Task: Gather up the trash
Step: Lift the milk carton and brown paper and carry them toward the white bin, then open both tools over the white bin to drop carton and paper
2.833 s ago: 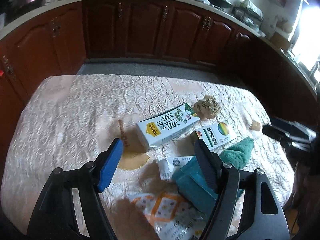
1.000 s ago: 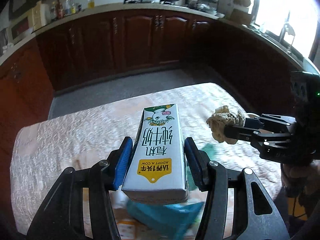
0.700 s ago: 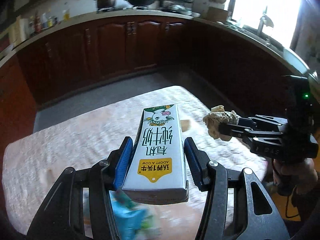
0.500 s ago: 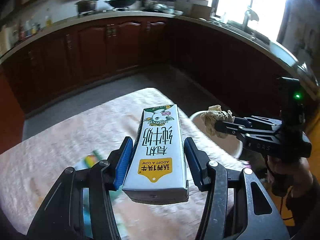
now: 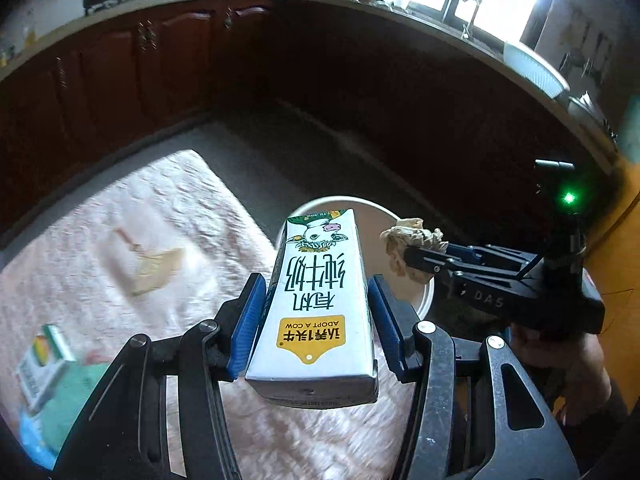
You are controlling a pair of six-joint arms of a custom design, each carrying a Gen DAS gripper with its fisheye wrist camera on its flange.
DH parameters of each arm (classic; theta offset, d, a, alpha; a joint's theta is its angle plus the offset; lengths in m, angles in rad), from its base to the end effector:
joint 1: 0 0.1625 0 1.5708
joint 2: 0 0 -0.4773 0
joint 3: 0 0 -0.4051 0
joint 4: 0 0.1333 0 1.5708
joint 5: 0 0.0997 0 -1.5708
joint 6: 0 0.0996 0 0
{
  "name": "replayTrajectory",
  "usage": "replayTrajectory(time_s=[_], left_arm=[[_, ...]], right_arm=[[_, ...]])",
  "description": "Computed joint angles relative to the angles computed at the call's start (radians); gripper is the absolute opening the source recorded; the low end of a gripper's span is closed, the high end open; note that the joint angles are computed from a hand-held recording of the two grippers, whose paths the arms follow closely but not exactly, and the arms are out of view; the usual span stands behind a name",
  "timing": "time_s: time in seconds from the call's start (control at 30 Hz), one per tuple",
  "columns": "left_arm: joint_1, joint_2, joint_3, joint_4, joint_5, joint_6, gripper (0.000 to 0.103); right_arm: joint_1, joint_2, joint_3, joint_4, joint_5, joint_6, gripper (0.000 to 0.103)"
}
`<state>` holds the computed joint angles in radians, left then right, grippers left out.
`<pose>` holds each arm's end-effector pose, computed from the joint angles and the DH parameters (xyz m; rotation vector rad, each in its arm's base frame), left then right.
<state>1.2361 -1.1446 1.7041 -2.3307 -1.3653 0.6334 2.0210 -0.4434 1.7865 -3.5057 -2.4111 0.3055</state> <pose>-0.0710 -0.6717 0.3064 1.3226 2.5802 -0.2438 0.3328 -0.5527 -0.0269 -0.1500 -2.3773 1.0578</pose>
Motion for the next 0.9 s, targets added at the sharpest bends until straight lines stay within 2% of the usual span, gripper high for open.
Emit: replayTrajectory(time_s=[0.2, 0.5, 0.53, 0.57, 0.6, 0.9], left_arm=[[-0.014, 0.062, 0.015, -0.011, 0.019, -0.006, 0.051], [-0.022, 0.132, 0.002, 0.005, 0.037, -0.052, 0.051], [-0.023, 0.138, 0.001, 0.007, 0.038, -0.058, 0.051], [-0.021, 0.141, 0.000, 0.011, 0.036, -0.059, 0.051], [-0.021, 0.145, 0.000, 0.013, 0.037, -0.060, 0.051], [-0.018, 0.163, -0.016, 0.047, 0.050, -0.103, 0.052]], right_arm=[[-0.063, -0.012, 0.065, 0.001, 0.026, 0.082, 0.033], [-0.150, -0.016, 0.101, 0.071, 0.079, 0.196, 0.034], [-0.160, -0.015, 0.113, 0.061, 0.088, 0.201, 0.040], [-0.170, -0.017, 0.119, 0.073, 0.096, 0.225, 0.049], [-0.175, -0.020, 0.120, 0.077, 0.099, 0.236, 0.052], [-0.176, -0.052, 0.189, -0.015, 0.096, 0.295, 0.057]])
